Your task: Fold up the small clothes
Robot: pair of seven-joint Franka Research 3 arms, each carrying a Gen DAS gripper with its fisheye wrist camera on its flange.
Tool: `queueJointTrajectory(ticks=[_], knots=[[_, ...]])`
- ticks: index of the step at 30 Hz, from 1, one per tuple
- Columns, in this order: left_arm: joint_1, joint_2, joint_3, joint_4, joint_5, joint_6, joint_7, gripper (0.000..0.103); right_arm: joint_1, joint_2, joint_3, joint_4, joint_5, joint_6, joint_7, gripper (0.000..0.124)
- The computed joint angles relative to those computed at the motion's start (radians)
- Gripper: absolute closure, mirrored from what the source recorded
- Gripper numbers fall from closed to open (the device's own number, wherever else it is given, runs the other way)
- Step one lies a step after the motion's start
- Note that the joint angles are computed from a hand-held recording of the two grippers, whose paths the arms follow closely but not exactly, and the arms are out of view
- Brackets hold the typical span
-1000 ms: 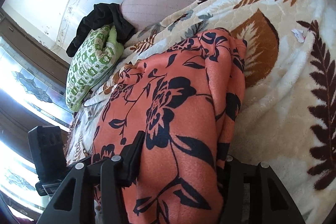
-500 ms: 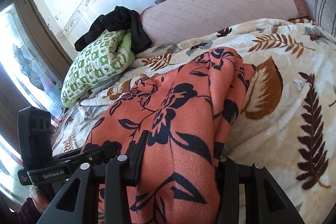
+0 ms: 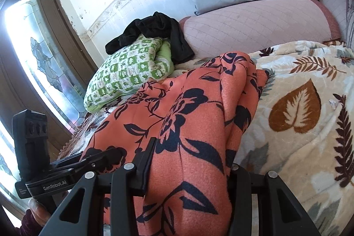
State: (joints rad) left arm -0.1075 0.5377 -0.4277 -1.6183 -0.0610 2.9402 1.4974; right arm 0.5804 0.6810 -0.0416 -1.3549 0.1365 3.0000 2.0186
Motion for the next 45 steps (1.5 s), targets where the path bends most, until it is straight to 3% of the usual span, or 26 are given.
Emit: queueJointTrajectory(ticks=[7,11,16,27,30,45], knots=[[0.011,-0.14,0.043,-0.181,0.009,0.076,-0.074,0.059,0.078,0.026,-0.038,0.04,-0.021,0.005,0.06,0.079],[-0.035,-0.201,0.115,-0.253,0.074,0.109,-0.155,0.059,0.124,0.025,-0.069,0.031,-0.038,0.029,0.109,0.079],[-0.001,-0.257,0.089,-0.354,0.088,0.14,-0.174,0.059,0.198,0.0,-0.131,-0.023,-0.068,0.049,0.18,0.079],[-0.08,-0.298,0.156,-0.426,0.187,0.064,-0.252,0.059,0.268,-0.078,-0.171,-0.196,-0.105,0.054,0.299,0.079],[-0.105,-0.304,0.18,-0.436,0.229,0.051,-0.287,0.059,0.269,-0.083,-0.168,-0.211,-0.121,0.049,0.312,0.079],[-0.122,-0.285,0.194,-0.402,0.299,0.004,-0.336,0.059,0.212,-0.066,-0.109,-0.189,-0.137,0.002,0.313,0.08]])
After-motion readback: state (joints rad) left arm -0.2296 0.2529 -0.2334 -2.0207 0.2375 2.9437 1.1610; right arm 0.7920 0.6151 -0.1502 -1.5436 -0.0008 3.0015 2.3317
